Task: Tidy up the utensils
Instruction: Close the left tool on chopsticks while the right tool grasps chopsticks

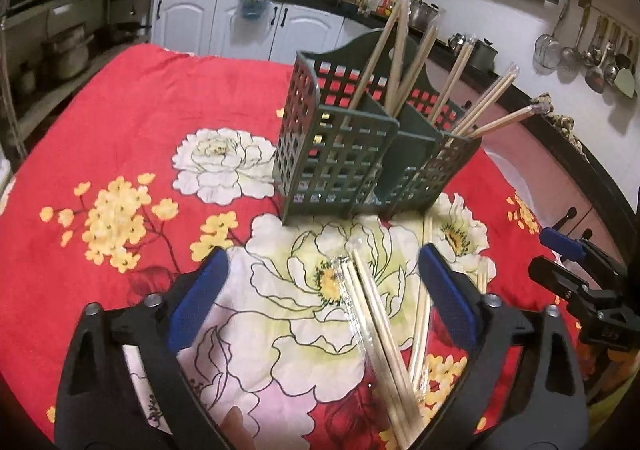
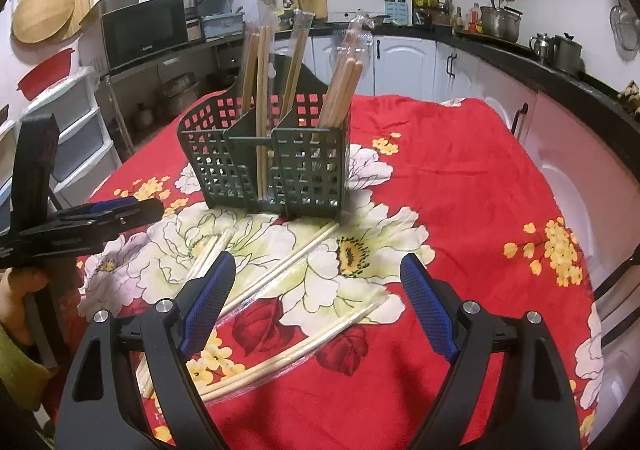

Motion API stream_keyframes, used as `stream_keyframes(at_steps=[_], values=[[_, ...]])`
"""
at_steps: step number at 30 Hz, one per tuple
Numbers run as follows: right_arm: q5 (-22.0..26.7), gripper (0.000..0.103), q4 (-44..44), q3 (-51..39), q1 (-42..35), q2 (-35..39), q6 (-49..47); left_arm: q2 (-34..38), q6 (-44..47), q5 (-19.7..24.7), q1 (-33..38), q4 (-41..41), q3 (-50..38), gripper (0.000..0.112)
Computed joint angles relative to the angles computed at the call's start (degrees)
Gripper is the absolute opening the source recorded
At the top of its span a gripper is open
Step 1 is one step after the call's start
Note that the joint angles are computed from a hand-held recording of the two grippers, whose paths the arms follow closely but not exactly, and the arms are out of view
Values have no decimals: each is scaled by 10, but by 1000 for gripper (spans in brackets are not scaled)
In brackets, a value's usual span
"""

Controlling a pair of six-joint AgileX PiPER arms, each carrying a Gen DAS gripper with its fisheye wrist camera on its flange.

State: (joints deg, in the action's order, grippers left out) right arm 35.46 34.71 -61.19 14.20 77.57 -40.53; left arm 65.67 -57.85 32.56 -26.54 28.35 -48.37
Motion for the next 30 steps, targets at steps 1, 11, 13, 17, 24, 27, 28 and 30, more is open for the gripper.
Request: stream_keyframes(at_steps=[1,11,13,17,24,27,28,30], values=[[-3,82,-1,0,3,1,4,2,8,-3,4,-10,3,76],[-25,75,-108,-49,58,75,133,45,241,-43,78,-256,0,48],[-28,75,-139,-60,71,92,169,57,268,-45,85,-281,-5,42],[-33,73,-194,-82,95,125,226,81,353,-48,108,-372,-12,40],[25,64,-223,-169,83,207,333,134,429,-48,133,-449,-40,36],[34,61,-238,-192,79,229,382,143,406,-48,127,-407,-47,25],[32,61,-244,-196,80,234,396,148,404,-51,127,-402,-48,19],[38,61,-260,-212,81,252,424,145,432,-64,137,-426,-37,14]])
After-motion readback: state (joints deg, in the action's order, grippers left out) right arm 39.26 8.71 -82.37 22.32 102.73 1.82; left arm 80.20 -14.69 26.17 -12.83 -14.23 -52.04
